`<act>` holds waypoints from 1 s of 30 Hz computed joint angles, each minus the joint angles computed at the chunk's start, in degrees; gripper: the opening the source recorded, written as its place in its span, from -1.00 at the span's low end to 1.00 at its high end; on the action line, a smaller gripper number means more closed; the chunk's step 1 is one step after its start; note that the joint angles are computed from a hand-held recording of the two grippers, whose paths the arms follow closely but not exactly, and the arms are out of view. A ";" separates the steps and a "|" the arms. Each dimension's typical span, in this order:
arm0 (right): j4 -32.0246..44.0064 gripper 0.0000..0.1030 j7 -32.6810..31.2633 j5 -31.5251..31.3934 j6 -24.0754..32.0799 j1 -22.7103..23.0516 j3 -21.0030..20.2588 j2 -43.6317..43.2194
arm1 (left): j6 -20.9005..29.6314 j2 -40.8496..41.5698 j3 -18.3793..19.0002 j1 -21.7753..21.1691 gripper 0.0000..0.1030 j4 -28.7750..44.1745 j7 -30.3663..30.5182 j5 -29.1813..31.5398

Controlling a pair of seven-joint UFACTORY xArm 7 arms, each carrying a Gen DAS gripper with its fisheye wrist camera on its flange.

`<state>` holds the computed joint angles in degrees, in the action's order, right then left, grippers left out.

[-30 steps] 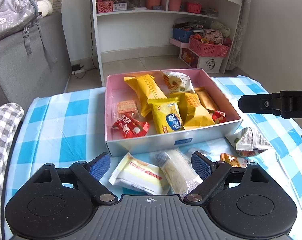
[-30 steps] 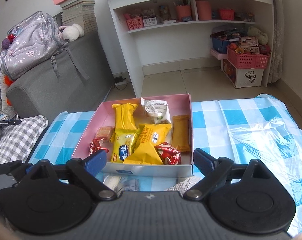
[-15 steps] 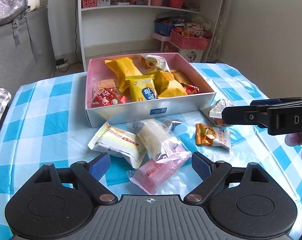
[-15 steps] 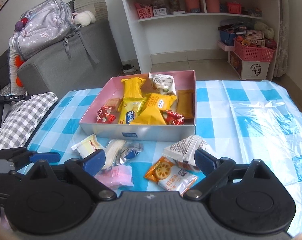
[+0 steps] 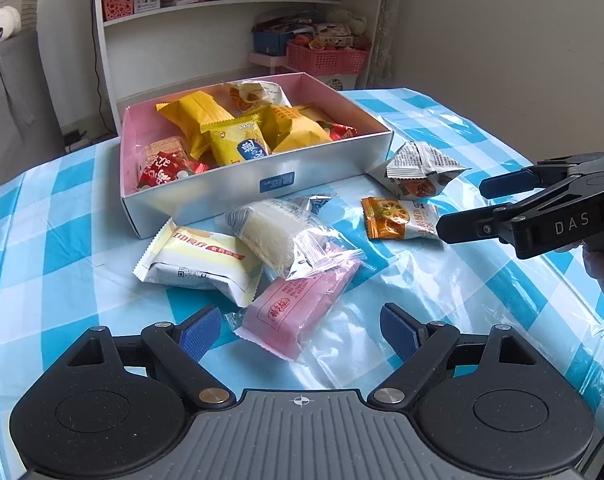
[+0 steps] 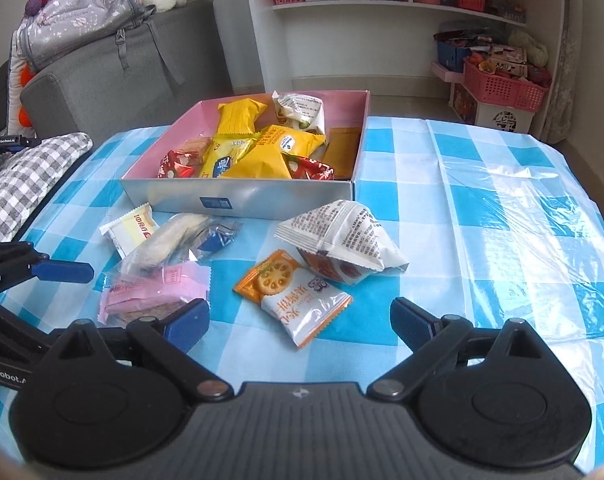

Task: Organize snacks
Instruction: 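Withdraw both open tools from the box toward the remaining snacks, then grasp pink wafer pack with left tool while right tool grasps orange cracker pack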

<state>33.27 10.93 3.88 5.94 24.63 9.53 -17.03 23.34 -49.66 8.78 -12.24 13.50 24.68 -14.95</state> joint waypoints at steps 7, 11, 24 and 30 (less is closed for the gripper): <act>-0.33 0.83 -9.84 6.52 -2.81 7.90 -7.33 1.61 | -1.63 4.28 -0.11 -1.51 0.29 1.65 2.39 0.13; 0.38 0.75 -16.05 9.23 -3.06 10.03 -8.63 3.09 | -3.19 6.37 -0.81 -1.78 0.19 2.24 2.55 0.46; 2.97 0.18 -5.65 -5.14 -2.69 -3.91 3.56 7.14 | -2.66 8.44 -3.27 -1.35 -0.31 2.63 1.06 1.62; 2.63 -0.06 -7.63 -4.70 -2.57 -0.60 1.24 6.73 | 1.77 5.14 -5.03 1.10 -0.39 2.08 -2.53 3.34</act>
<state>35.90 3.31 -0.82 3.37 24.03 10.77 -10.30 25.11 -44.52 3.76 -11.14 15.58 22.15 -11.62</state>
